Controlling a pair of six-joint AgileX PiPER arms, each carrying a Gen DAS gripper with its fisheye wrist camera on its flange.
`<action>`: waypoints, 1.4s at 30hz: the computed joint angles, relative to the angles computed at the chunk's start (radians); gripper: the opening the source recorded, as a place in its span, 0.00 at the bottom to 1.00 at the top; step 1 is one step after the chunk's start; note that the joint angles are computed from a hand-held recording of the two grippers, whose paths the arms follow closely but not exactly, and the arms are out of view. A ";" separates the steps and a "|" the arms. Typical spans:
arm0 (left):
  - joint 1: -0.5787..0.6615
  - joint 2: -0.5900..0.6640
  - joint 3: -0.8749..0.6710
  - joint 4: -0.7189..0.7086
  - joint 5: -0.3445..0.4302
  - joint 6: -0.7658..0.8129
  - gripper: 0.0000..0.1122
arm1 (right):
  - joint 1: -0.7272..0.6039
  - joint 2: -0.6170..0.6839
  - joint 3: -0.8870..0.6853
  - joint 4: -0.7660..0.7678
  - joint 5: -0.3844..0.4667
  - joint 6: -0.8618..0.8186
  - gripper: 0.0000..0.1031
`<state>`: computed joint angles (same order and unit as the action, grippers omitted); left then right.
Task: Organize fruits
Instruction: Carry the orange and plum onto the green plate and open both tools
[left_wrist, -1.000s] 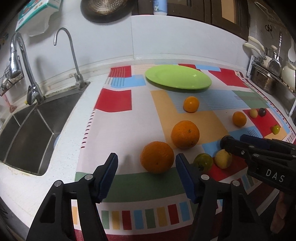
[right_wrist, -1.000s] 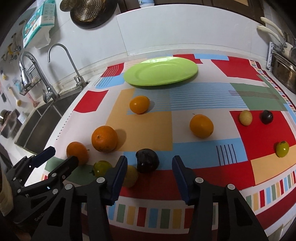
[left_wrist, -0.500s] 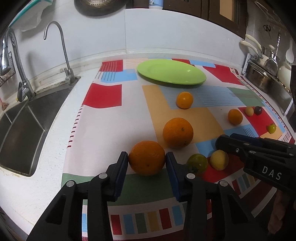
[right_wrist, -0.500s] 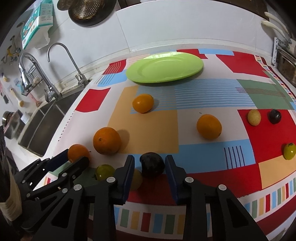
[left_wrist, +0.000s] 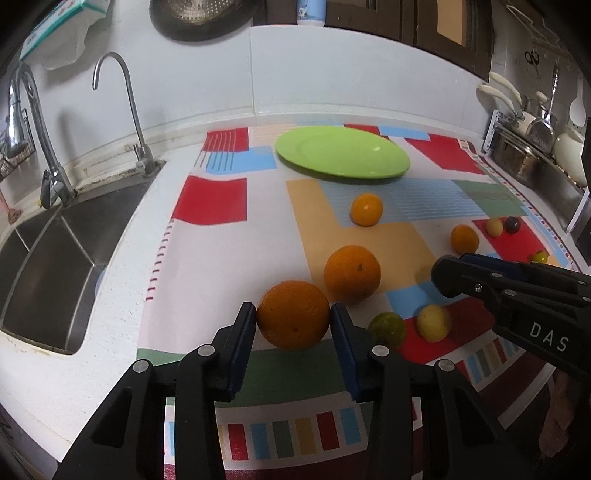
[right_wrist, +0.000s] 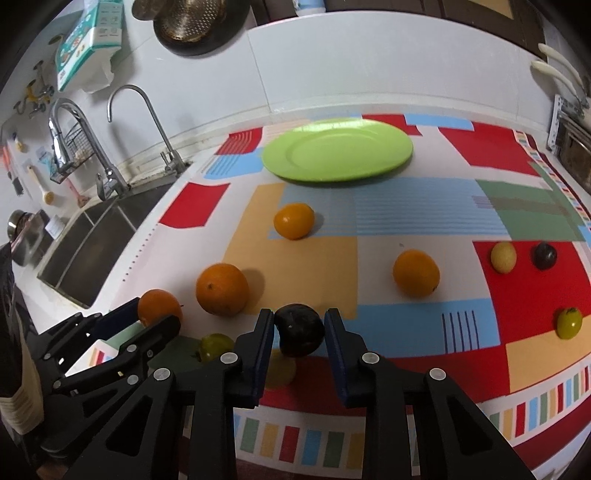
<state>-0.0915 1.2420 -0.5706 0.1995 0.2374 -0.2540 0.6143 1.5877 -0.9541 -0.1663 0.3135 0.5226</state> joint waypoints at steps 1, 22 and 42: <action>0.004 -0.009 -0.004 -0.035 0.008 0.035 0.37 | 0.001 -0.005 -0.001 -0.006 -0.001 0.003 0.29; -0.027 0.045 -0.258 -0.198 0.117 0.223 0.36 | -0.102 -0.034 -0.151 0.257 0.057 -0.371 0.29; 0.015 0.481 -0.779 -0.380 0.266 0.457 0.36 | -0.251 0.358 -0.711 0.341 0.316 -0.548 0.29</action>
<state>-0.0764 1.7233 -1.3496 -0.1809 0.5035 0.2028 0.3633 1.9457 -1.6651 0.1751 0.6292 -0.0251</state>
